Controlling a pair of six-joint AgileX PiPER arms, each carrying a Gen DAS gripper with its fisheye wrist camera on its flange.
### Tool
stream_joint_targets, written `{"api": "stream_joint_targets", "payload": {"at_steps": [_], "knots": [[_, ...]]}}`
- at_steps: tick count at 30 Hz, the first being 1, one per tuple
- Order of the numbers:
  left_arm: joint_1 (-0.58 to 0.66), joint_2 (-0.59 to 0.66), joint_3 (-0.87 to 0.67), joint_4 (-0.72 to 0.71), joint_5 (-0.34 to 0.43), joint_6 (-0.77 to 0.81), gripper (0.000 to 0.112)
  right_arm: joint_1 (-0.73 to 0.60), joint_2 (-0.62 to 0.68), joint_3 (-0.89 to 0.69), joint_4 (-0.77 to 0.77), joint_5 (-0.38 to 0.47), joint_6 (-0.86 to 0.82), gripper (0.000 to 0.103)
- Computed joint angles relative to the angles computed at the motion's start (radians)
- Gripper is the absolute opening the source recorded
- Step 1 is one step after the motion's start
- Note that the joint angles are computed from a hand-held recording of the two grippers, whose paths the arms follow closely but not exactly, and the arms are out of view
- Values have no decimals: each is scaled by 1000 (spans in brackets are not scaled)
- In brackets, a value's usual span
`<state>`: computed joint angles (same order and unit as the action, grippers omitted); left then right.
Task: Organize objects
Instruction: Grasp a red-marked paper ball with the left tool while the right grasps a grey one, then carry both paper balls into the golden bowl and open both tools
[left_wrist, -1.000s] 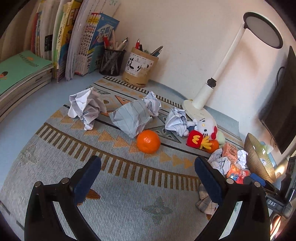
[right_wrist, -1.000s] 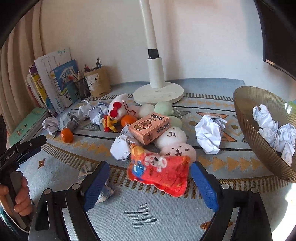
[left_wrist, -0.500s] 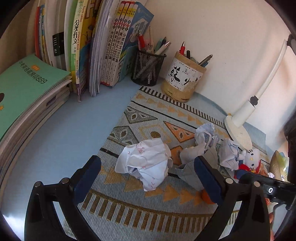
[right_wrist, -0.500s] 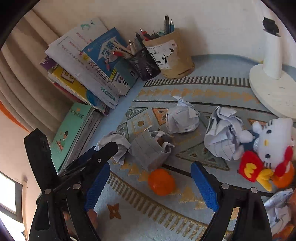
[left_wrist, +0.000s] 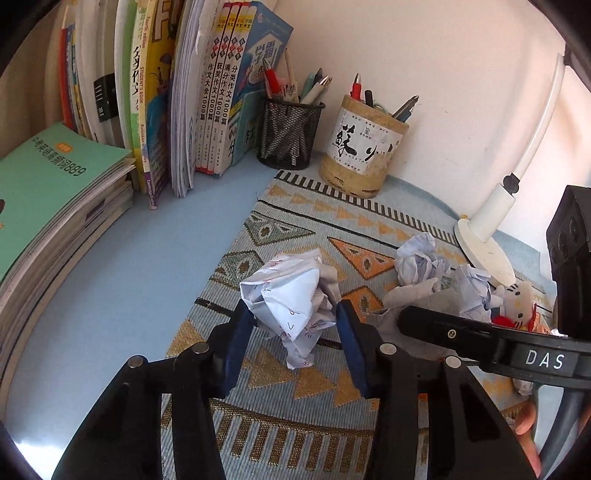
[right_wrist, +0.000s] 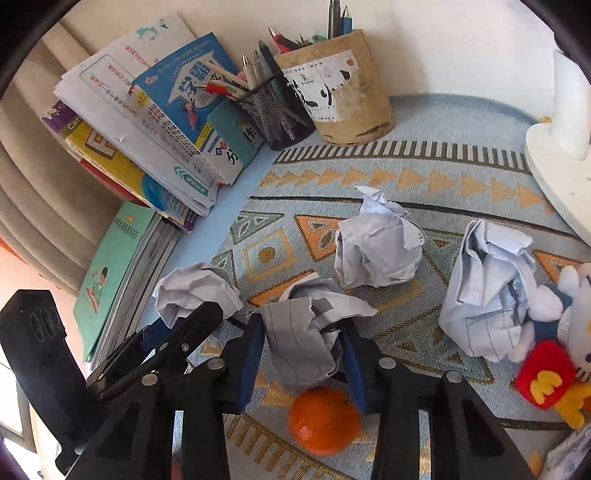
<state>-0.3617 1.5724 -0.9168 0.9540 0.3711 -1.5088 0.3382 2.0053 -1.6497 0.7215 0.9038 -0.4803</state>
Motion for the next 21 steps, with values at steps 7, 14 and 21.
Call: {"api": "stream_joint_targets", "payload": {"at_steps": [7,14,21], "knots": [[-133,-103,68,255,66,-269,43,-200,-373,370,183,-21,-315,39],[-409,-104,54,346,92,-499,43,-636,-560,624,181,154,-670,40],[-592,88,-136,225,266,-358,43,-838,-583,731,61,199,-840,40]]}}
